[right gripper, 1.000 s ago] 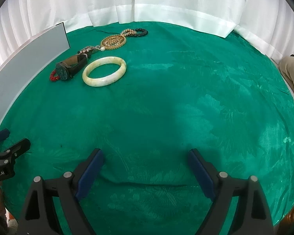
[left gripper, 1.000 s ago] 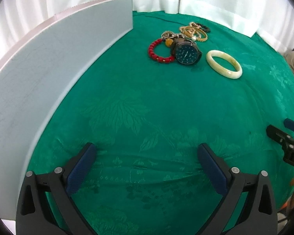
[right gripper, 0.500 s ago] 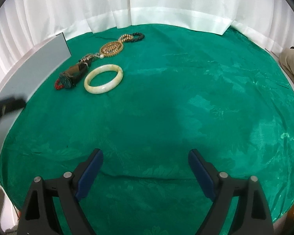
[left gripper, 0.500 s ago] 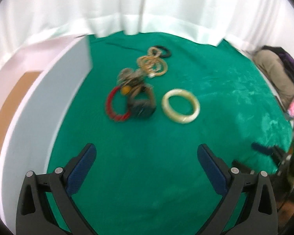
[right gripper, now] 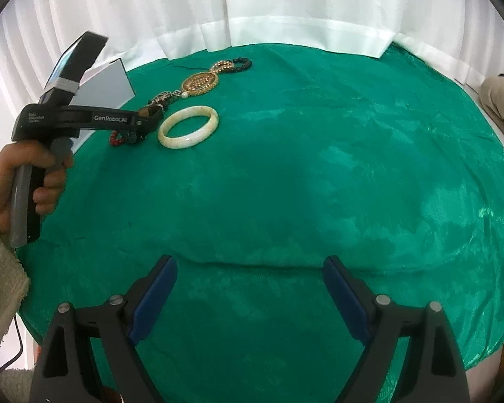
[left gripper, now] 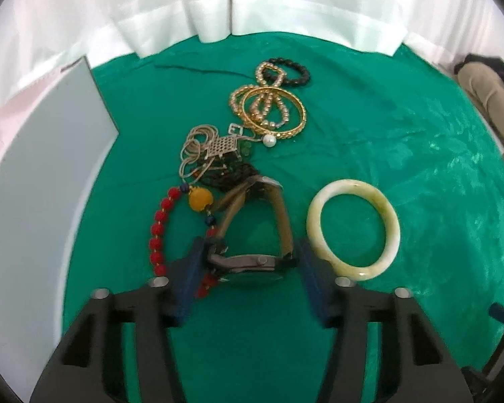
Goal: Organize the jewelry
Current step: 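Move both tools back over the remaining jewelry on the cloth, then grasp the black wristwatch with the left tool while the right tool grasps the red bead bracelet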
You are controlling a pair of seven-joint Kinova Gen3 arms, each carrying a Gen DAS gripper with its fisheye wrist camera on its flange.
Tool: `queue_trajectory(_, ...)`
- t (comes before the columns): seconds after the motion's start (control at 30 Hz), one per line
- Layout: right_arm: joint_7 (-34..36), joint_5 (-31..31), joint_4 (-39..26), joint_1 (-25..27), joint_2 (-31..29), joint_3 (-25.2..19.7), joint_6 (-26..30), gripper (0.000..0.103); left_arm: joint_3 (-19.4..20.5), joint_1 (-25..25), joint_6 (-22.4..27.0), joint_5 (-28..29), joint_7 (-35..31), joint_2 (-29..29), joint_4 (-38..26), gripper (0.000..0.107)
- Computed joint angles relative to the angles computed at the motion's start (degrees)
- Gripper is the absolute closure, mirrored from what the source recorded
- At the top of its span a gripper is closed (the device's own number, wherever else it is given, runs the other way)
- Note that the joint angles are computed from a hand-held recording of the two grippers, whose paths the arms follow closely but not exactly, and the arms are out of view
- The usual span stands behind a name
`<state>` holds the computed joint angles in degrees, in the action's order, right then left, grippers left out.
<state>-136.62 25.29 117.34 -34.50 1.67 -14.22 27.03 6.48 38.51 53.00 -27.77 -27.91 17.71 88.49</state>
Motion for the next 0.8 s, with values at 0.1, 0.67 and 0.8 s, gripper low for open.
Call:
queue_trajectory(0.1,4.1,-3.5,-0.1,1.4,0.2,0.0,-0.7,0.013,-0.4,0.4,-2.9,-1.0,3.1,-2.3,3.0,0.054)
queue_trajectory(0.67,38.9,-27.7,-16.6,10.6,9.2,-6.5,4.2,0.013,14.7,-0.1,3.1,-6.1,30.1,-21.7,19.7,0.054)
queue_trajectory(0.8,48.2,-36.5,-27.2,0.8,16.3,2.6,5.7,0.039,18.6,-1.0,4.2,-7.1,34.8,-22.9,20.9,0.054)
